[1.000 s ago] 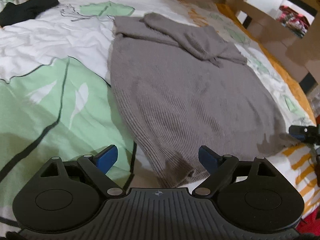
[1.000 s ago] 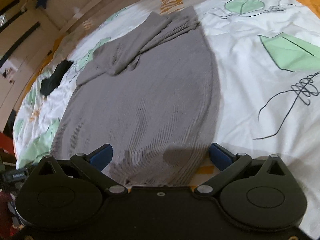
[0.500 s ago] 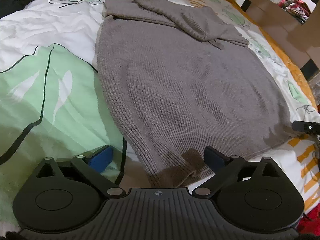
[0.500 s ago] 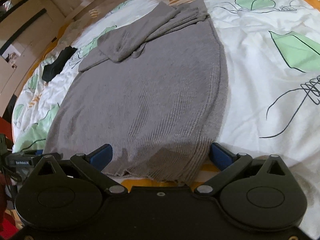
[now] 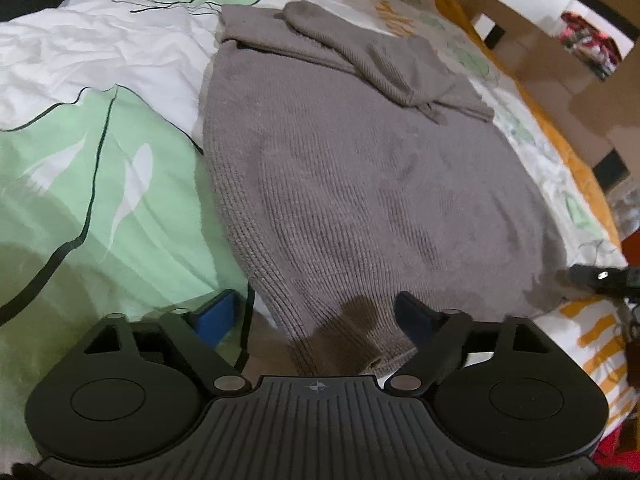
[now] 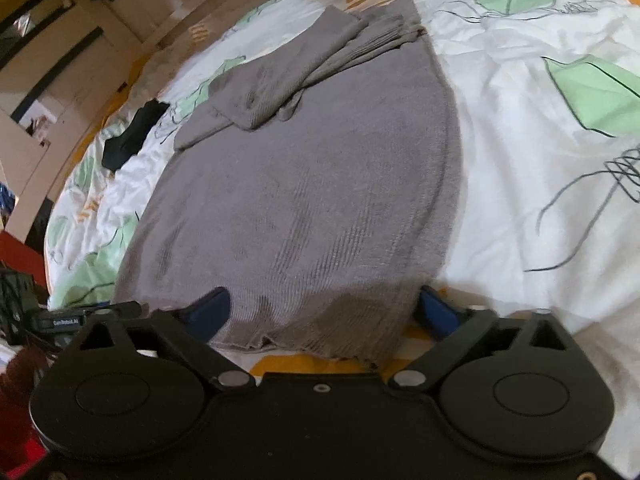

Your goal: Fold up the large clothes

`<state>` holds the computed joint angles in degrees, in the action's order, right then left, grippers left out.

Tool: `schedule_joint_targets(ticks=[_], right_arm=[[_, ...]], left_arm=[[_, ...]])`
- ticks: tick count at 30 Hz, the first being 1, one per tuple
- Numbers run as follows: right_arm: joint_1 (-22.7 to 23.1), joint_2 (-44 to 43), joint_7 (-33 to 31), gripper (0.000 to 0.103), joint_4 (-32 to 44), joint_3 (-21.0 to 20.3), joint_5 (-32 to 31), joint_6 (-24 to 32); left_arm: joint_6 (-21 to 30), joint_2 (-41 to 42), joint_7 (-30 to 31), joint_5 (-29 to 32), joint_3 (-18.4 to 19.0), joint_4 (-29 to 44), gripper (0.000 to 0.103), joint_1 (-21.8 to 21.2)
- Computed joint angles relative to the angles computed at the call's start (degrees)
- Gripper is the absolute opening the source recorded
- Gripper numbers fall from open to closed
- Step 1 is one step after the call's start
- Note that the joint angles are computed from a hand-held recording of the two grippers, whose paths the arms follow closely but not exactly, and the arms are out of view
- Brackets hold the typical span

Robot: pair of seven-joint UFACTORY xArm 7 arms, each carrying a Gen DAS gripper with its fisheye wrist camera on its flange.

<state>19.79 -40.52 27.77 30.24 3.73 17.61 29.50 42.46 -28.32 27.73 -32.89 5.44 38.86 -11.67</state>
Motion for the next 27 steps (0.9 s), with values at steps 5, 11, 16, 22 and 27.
schedule_joint_targets(ticks=[5,11,16,22,27], right_arm=[[-0.1,-3.81,0.62,0.016,-2.37,-2.79,2.42,1.01],[-2.44,-4.76,-0.34,0.015,-0.63,-1.28,-0.81,6.84],[-2.13,-3.8,-0.69,0.017,-0.45,-1.45,0.29,5.97],[-0.73,-4.88,-2.52,0.018,-1.79,-3.39,3.33,3.78],[5.14,-7.01,-5.85,0.017,-5.77,-8.06,11.45,-7.56]], left_arm=[[0.24,-0.04,0.46,-1.14,0.4,0.16,0.077,-0.16],[0.18,-0.01,-0.74,-1.17,0.33,0.16,0.035,0.6],[2.2,0.25,0.97,-4.74,2.54,0.65,0.01,0.02],[2.33,-0.86,4.11,-10.27,3.83,0.32,0.008,-0.14],[4.49,0.04,7.12,-19.84,6.9,2.3,0.008,-0.75]])
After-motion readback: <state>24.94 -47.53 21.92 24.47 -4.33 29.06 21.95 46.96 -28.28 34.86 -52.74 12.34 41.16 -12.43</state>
